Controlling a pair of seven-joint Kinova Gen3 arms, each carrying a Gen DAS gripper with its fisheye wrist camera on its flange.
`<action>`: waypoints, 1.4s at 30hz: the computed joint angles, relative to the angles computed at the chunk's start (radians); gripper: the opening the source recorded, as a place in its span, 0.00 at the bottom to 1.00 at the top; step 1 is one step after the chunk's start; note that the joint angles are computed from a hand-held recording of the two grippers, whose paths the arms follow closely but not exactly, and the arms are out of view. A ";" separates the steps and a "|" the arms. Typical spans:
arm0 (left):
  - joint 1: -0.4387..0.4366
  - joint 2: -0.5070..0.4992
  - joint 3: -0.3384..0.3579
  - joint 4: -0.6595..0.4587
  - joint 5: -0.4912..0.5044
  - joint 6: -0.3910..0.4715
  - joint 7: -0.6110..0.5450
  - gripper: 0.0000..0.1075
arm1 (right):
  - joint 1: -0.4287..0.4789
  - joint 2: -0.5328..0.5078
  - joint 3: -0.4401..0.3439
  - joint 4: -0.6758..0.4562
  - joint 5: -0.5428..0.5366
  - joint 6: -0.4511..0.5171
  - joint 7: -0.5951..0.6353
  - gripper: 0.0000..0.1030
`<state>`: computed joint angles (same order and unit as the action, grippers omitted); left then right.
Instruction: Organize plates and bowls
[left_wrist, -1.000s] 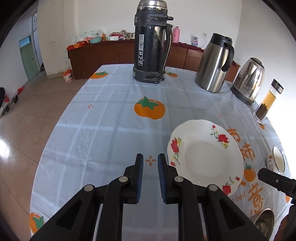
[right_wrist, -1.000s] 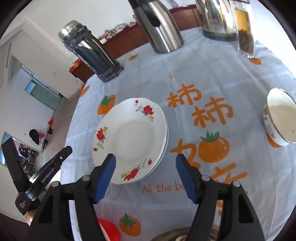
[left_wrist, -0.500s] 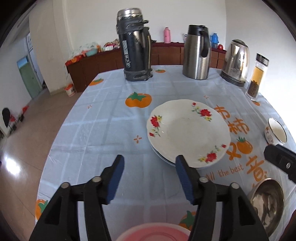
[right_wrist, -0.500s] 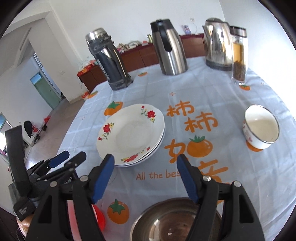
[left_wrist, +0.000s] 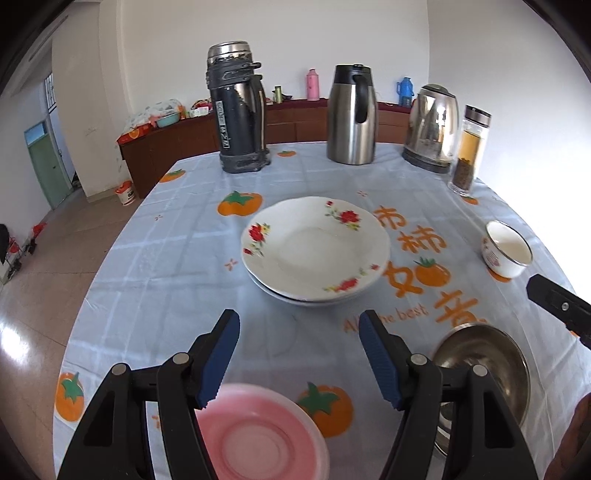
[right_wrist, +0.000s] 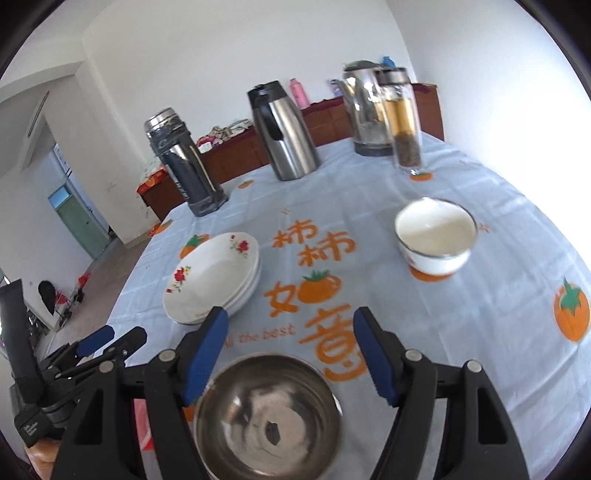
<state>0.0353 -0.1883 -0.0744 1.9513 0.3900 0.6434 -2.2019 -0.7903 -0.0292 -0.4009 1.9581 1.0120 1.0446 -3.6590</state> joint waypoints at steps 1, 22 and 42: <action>0.002 -0.013 0.002 0.013 0.001 -0.005 0.000 0.64 | -0.004 -0.004 -0.005 0.011 0.000 0.006 -0.015 0.70; 0.119 -0.248 -0.268 0.283 0.007 -0.105 -0.114 0.64 | -0.227 0.043 -0.127 0.100 0.053 0.284 -0.333 0.66; 0.048 -0.205 -0.543 0.266 0.183 -0.066 -0.368 0.64 | -0.397 0.167 -0.032 0.038 0.177 0.238 -0.315 0.60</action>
<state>0.0835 -0.3930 -0.6178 2.2169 0.5730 0.5777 -2.5696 -1.1870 0.1378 -0.4324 1.9962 1.1887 1.2826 -3.9744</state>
